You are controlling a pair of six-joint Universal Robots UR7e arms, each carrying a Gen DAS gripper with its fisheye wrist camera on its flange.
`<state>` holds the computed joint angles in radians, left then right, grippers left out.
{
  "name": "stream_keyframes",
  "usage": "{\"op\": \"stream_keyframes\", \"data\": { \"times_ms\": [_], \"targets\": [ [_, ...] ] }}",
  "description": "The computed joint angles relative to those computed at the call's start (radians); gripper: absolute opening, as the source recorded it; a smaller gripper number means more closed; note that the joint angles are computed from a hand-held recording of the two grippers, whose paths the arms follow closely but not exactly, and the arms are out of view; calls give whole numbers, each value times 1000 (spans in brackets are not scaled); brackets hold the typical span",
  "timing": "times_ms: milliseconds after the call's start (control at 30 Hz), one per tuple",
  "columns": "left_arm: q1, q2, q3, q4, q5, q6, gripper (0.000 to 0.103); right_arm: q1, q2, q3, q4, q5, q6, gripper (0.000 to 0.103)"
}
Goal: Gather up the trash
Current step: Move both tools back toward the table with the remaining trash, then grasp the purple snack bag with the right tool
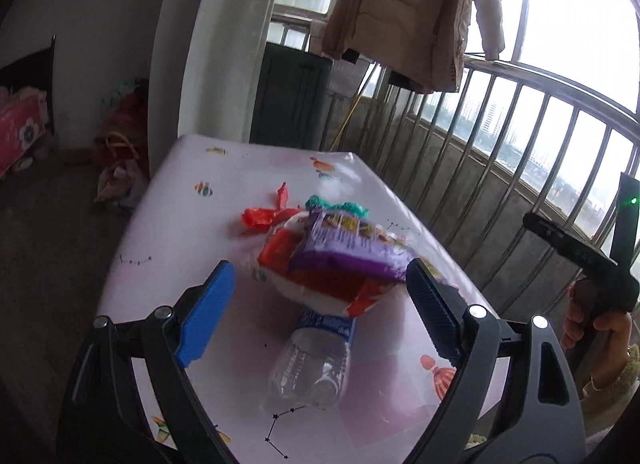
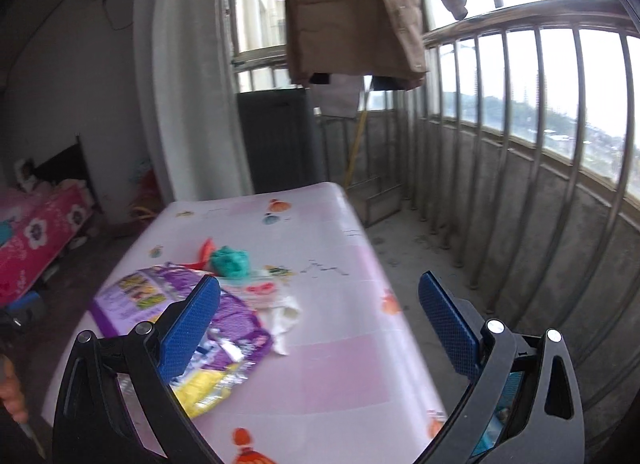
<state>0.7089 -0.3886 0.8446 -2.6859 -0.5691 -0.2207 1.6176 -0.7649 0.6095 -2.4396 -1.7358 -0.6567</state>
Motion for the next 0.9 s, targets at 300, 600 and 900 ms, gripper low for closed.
{"op": "stream_keyframes", "data": {
  "times_ms": [300,600,900],
  "targets": [
    [34,-1,28,12,-66,-39,77,43,-142,364,-120,59,-439,96],
    [62,38,-52,45,-182,-28,56,71,-108,403,-172,-69,-562,66],
    [68,55,-101,126,-189,-37,39,69,-88,327,-118,-110,-386,7]
  ]
}}
